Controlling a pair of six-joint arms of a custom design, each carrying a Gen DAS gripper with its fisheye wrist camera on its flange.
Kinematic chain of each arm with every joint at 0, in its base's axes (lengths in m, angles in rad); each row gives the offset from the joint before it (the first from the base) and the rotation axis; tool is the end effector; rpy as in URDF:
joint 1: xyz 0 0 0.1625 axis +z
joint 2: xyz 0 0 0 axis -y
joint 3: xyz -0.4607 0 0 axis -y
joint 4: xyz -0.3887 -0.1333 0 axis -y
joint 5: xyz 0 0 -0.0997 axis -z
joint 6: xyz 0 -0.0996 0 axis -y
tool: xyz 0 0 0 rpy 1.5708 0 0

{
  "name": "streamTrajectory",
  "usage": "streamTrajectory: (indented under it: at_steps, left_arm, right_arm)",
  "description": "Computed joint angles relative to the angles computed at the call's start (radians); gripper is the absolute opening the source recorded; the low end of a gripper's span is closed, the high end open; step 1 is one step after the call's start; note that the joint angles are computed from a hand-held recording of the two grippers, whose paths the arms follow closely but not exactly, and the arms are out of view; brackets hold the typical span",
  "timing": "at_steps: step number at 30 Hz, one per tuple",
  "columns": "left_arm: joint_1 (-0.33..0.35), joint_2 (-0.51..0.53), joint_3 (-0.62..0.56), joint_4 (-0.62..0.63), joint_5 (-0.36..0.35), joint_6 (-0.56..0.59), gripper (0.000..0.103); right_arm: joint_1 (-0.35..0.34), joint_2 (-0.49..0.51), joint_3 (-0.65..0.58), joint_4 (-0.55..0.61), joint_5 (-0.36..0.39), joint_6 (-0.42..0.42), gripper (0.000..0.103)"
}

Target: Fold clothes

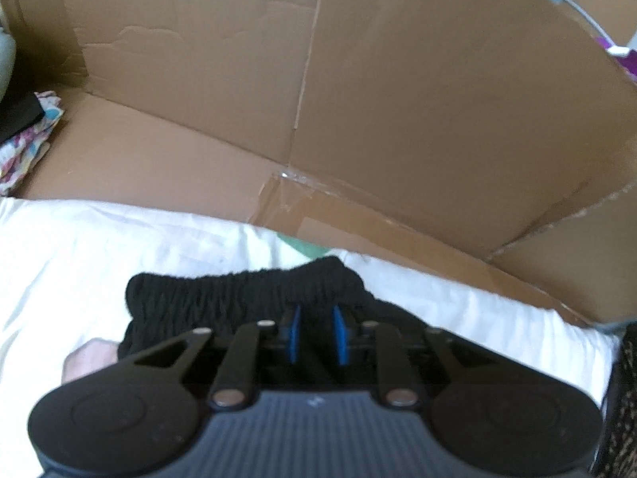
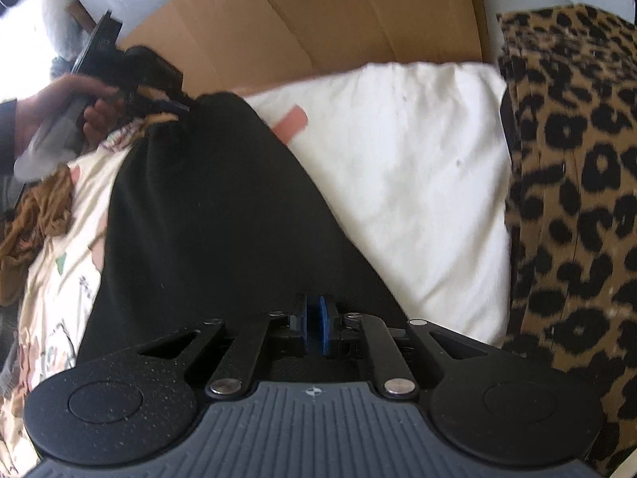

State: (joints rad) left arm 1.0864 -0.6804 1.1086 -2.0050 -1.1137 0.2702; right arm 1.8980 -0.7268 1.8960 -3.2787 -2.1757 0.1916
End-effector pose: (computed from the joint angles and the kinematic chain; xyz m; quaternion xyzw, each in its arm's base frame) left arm -0.2212 -0.8011 0.2022 0.3582 0.9057 -0.0271 0.2250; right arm 0.2731 -0.5661 0.0917 -0.0167 -0.9234 0.3192 0.2124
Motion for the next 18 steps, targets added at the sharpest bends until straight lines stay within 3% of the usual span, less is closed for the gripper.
streamTrajectory:
  at_steps: [2, 4, 10, 16, 18]
  left_arm:
    - [-0.004, 0.003, -0.005, -0.008, -0.001, 0.009, 0.019]
    - [-0.005, 0.011, -0.011, -0.016, -0.002, 0.020, 0.019]
    - [-0.008, 0.028, -0.026, -0.021, 0.013, 0.036, 0.019]
    - [-0.017, -0.027, 0.017, -0.036, -0.002, 0.109, 0.020]
    - [-0.018, -0.067, 0.062, -0.063, -0.009, 0.152, 0.026]
  right_arm:
    - [0.002, 0.001, 0.001, 0.026, -0.016, 0.004, 0.008]
    - [0.002, -0.002, 0.010, 0.034, -0.025, 0.008, 0.018]
    - [-0.001, -0.025, 0.040, 0.056, -0.041, 0.039, 0.018]
    - [0.008, -0.044, 0.074, 0.040, -0.055, 0.084, 0.018]
    - [0.011, -0.047, 0.083, 0.019, -0.056, 0.088, 0.019]
